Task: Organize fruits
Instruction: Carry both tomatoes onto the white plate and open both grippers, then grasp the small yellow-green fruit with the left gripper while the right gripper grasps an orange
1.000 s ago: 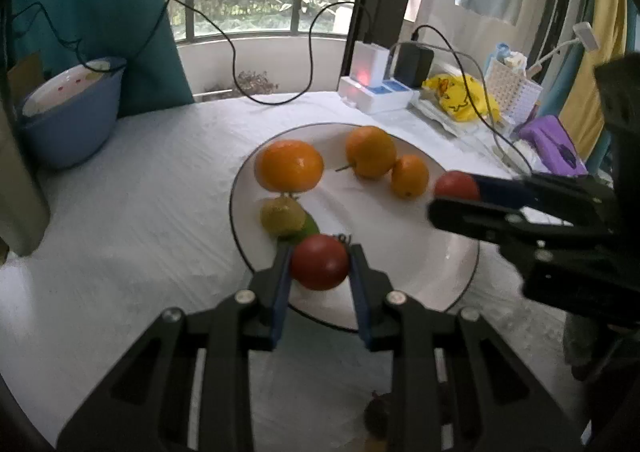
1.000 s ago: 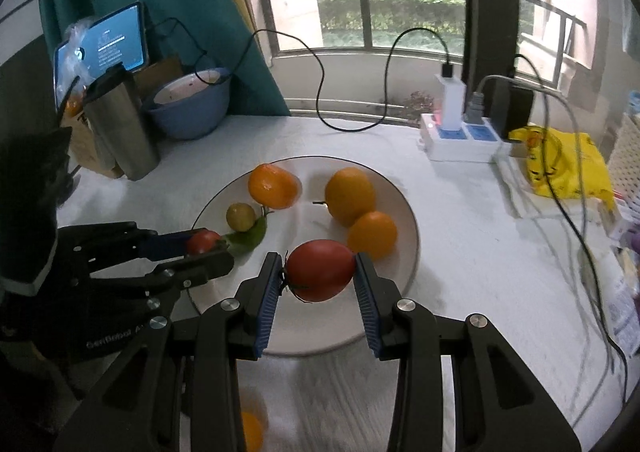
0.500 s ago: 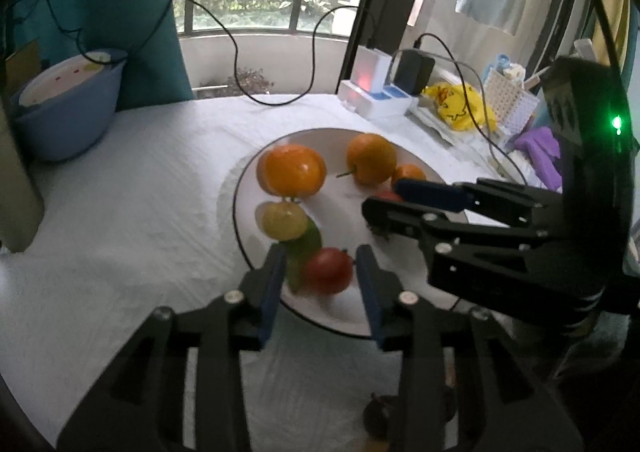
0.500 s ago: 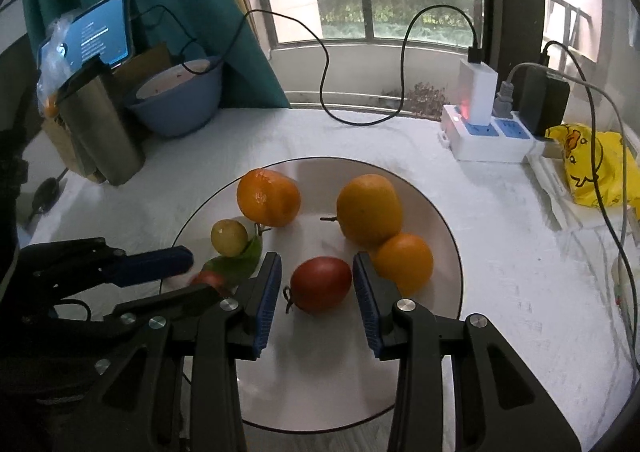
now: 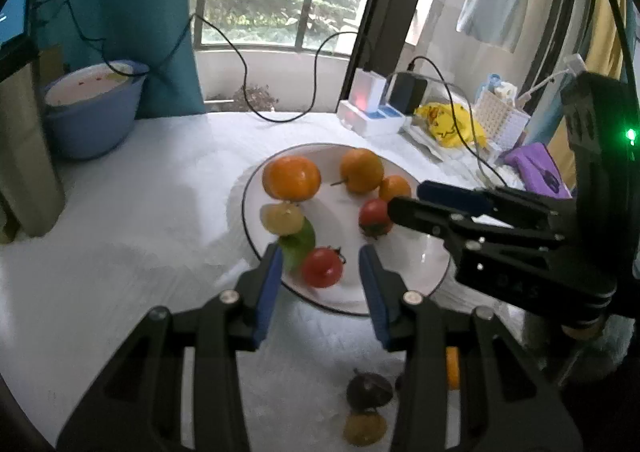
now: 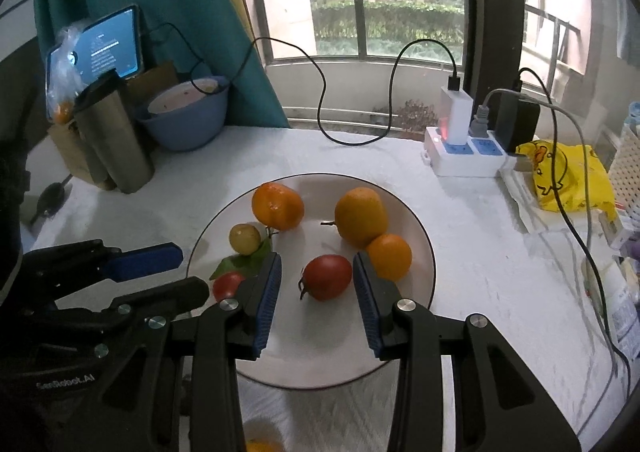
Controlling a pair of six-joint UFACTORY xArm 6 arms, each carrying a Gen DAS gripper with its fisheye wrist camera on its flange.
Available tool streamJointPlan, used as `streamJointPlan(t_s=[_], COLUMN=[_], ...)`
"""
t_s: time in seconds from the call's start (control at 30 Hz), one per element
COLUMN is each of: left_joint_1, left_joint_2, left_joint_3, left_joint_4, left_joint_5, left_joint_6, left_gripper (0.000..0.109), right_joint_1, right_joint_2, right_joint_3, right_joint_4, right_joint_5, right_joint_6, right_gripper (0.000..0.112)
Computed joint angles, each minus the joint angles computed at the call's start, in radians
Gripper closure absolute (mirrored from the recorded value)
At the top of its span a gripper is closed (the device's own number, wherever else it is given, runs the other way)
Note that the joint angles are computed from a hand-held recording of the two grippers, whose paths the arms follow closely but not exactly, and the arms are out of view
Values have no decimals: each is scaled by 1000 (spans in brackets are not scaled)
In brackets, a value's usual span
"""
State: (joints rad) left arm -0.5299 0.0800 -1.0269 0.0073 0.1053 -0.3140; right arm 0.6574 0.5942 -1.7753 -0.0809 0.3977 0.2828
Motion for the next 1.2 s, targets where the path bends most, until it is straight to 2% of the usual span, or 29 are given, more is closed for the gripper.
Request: streamJointPlan(t_s=[0.23,0.47,0.9,1.0,1.2], left_joint_1=[5,-11,-9,-9,-19], left_joint_2=[-64,-128,-208,-219,-224], left_joint_3=[59,146,261,287,307], left_joint_4=[241,280,515,528,479], left_joint_5=[-17,-50,-70,-79,-78], left_joint_6=[-227,-263,-539,-561,-515], left_gripper=[67,67,67,66,66], right_joint_1=[11,16,21,28,48], right_joint_2=[-88,-179,-321,-339,-364], right_joint_3=[121,259,476,511,558], right_joint_4=[-19,-39,-51,-16,57], right_joint_5=[-50,-99,-164,-171,-182], right_joint_6=[23,59,114,90,30], right_gripper=[73,73,73,73,73])
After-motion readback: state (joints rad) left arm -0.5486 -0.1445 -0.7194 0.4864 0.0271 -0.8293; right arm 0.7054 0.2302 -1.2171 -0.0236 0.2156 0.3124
